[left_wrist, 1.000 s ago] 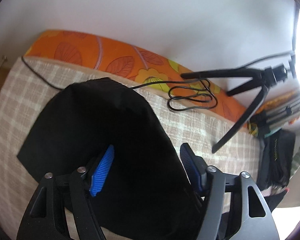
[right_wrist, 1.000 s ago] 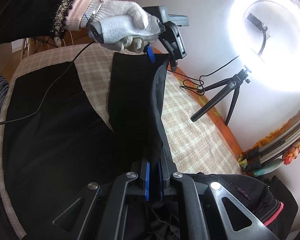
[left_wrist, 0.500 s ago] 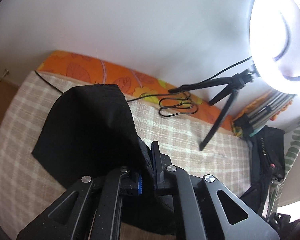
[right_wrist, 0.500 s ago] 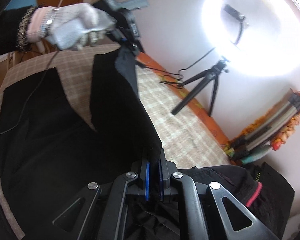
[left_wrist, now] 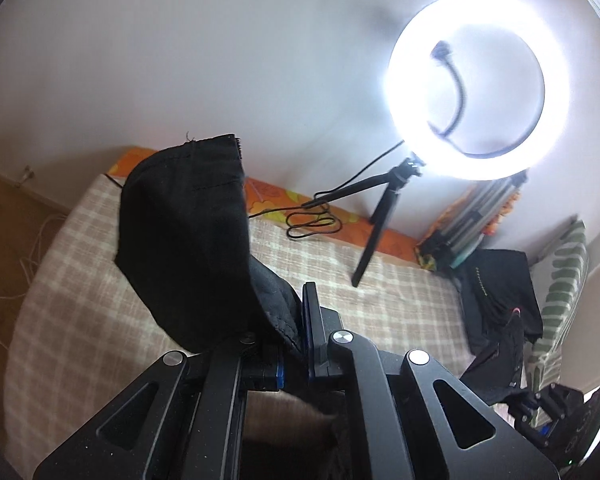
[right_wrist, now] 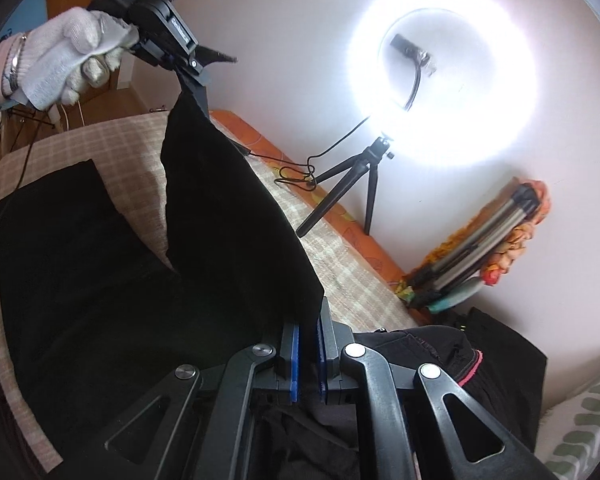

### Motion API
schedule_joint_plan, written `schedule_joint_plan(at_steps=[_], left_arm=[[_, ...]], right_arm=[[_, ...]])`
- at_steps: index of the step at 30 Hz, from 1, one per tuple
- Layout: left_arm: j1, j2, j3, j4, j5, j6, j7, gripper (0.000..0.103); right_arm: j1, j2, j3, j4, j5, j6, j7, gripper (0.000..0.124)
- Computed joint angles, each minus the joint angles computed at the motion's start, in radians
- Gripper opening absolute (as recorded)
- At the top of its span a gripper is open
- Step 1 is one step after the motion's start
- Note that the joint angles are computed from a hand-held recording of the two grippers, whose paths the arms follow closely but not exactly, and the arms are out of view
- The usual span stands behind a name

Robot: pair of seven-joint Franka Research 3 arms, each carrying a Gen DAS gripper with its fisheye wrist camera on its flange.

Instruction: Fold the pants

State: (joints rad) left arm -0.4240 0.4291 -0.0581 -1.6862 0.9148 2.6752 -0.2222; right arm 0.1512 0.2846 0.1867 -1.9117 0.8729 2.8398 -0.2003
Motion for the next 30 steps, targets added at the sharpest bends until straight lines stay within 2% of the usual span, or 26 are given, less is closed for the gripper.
schedule_joint_plan(at_steps=[4, 11, 14, 19, 23, 26, 30], left_arm=[[-0.046, -0.066, 0.008, -0.061, 0.094, -0.019, -0.112, 0.005], [-0.073, -0.154, -0.052, -0.186, 0.277, -0.070, -0.348, 0.005], [-0.071, -0.170, -0.088, -0.224, 0.309, -0.097, -0.405, 0.005], [-0.072, -0.180, -0.125, -0.277, 0.360, -0.091, -0.503, 0.005], [-0.078, -0.186, -0.133, -0.329, 0.465, -0.043, -0.675, 0.006], [-0.092, -0.192, -0.149, -0.365, 0.546, -0.052, -0.819, 0.006], [-0.109, -0.178, -0.178, -0.394, 0.597, -0.077, -0.943, 0.006]], right_arm=[[-0.020, -0.068, 0.009, -0.061, 0.089, -0.003, -0.086, 0.004], [0.007, -0.195, -0.051, -0.199, 0.225, -0.040, -0.256, 0.004], [0.032, -0.232, -0.080, -0.257, 0.247, -0.043, -0.309, 0.004], [0.059, -0.278, -0.118, -0.344, 0.223, -0.046, -0.317, 0.004], [0.067, -0.310, -0.141, -0.400, 0.173, -0.057, -0.290, 0.004], [0.068, -0.332, -0.156, -0.441, 0.125, -0.066, -0.279, 0.004], [0.068, -0.351, -0.167, -0.492, 0.021, -0.069, -0.223, 0.004]])
